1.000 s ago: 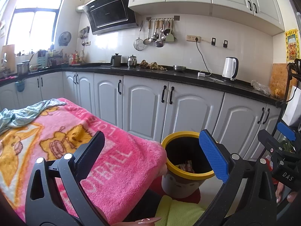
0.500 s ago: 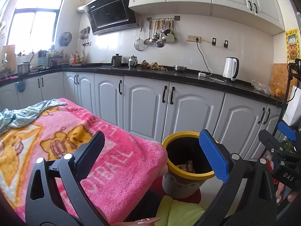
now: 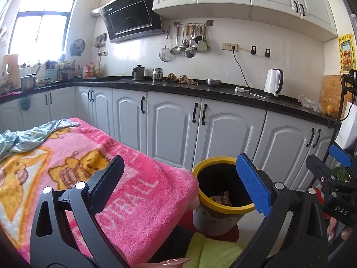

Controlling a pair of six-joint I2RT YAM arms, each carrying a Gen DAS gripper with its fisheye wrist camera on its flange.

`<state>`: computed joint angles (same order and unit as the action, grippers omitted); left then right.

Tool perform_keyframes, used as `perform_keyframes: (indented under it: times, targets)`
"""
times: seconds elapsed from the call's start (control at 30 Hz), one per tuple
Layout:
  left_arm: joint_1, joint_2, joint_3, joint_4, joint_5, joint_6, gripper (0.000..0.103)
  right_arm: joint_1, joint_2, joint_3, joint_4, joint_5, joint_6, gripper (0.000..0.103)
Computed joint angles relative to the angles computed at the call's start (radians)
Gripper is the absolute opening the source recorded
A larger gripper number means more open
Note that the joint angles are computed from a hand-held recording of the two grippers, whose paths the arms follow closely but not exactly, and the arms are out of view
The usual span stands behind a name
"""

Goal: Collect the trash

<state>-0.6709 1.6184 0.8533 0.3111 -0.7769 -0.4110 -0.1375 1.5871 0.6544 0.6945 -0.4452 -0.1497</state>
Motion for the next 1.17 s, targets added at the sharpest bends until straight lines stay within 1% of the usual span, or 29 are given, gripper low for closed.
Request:
perform_keyframes:
  times: [0.47, 0.6, 0.7, 0.77, 0.8, 0.9, 0.97, 1.0, 1.07, 1.1, 1.13, 1.17]
  targets:
    - [0.0, 0.0, -0.002, 0.003, 0.002, 0.001, 0.092, 0.002, -0.001, -0.002, 0.0, 0.003, 0.0, 0.097]
    - [0.008, -0.004, -0.001, -0.01, 0.022, -0.009, 0.092, 0.003, -0.001, -0.001, -0.003, 0.002, -0.001, 0.097]
    - [0.017, -0.009, 0.009, -0.04, 0.025, -0.019, 0.092, 0.015, 0.001, 0.008, -0.016, 0.01, -0.004, 0.097]
    - [0.025, -0.004, 0.026, -0.083, 0.019, -0.038, 0.092, 0.026, 0.005, 0.02, -0.026, 0.014, -0.005, 0.097]
    - [0.039, -0.009, 0.027, -0.104, 0.041, -0.054, 0.092, 0.034, 0.007, 0.03, -0.041, 0.014, -0.011, 0.097]
    - [0.073, -0.045, 0.003, -0.157, 0.064, -0.119, 0.092, 0.072, 0.022, 0.075, -0.082, 0.0, -0.034, 0.097]
    - [0.122, -0.104, -0.044, -0.202, 0.073, -0.175, 0.092, 0.125, 0.039, 0.132, -0.149, -0.012, -0.039, 0.097]
    - [0.17, -0.154, -0.076, -0.248, 0.083, -0.204, 0.092, 0.191, 0.063, 0.209, -0.257, -0.019, -0.049, 0.097]
    - [0.272, -0.26, -0.144, -0.336, 0.081, -0.259, 0.092, 0.294, 0.106, 0.311, -0.388, -0.028, -0.057, 0.097]
    - [0.34, -0.317, -0.178, -0.397, 0.077, -0.291, 0.092, 0.385, 0.151, 0.39, -0.475, -0.023, -0.074, 0.097]
    - [0.447, -0.404, -0.233, -0.464, 0.088, -0.317, 0.092, 0.472, 0.202, 0.474, -0.567, -0.027, -0.097, 0.097]
    - [0.555, -0.482, -0.28, -0.514, 0.107, -0.321, 0.092, 0.56, 0.263, 0.563, -0.65, -0.027, -0.118, 0.097]
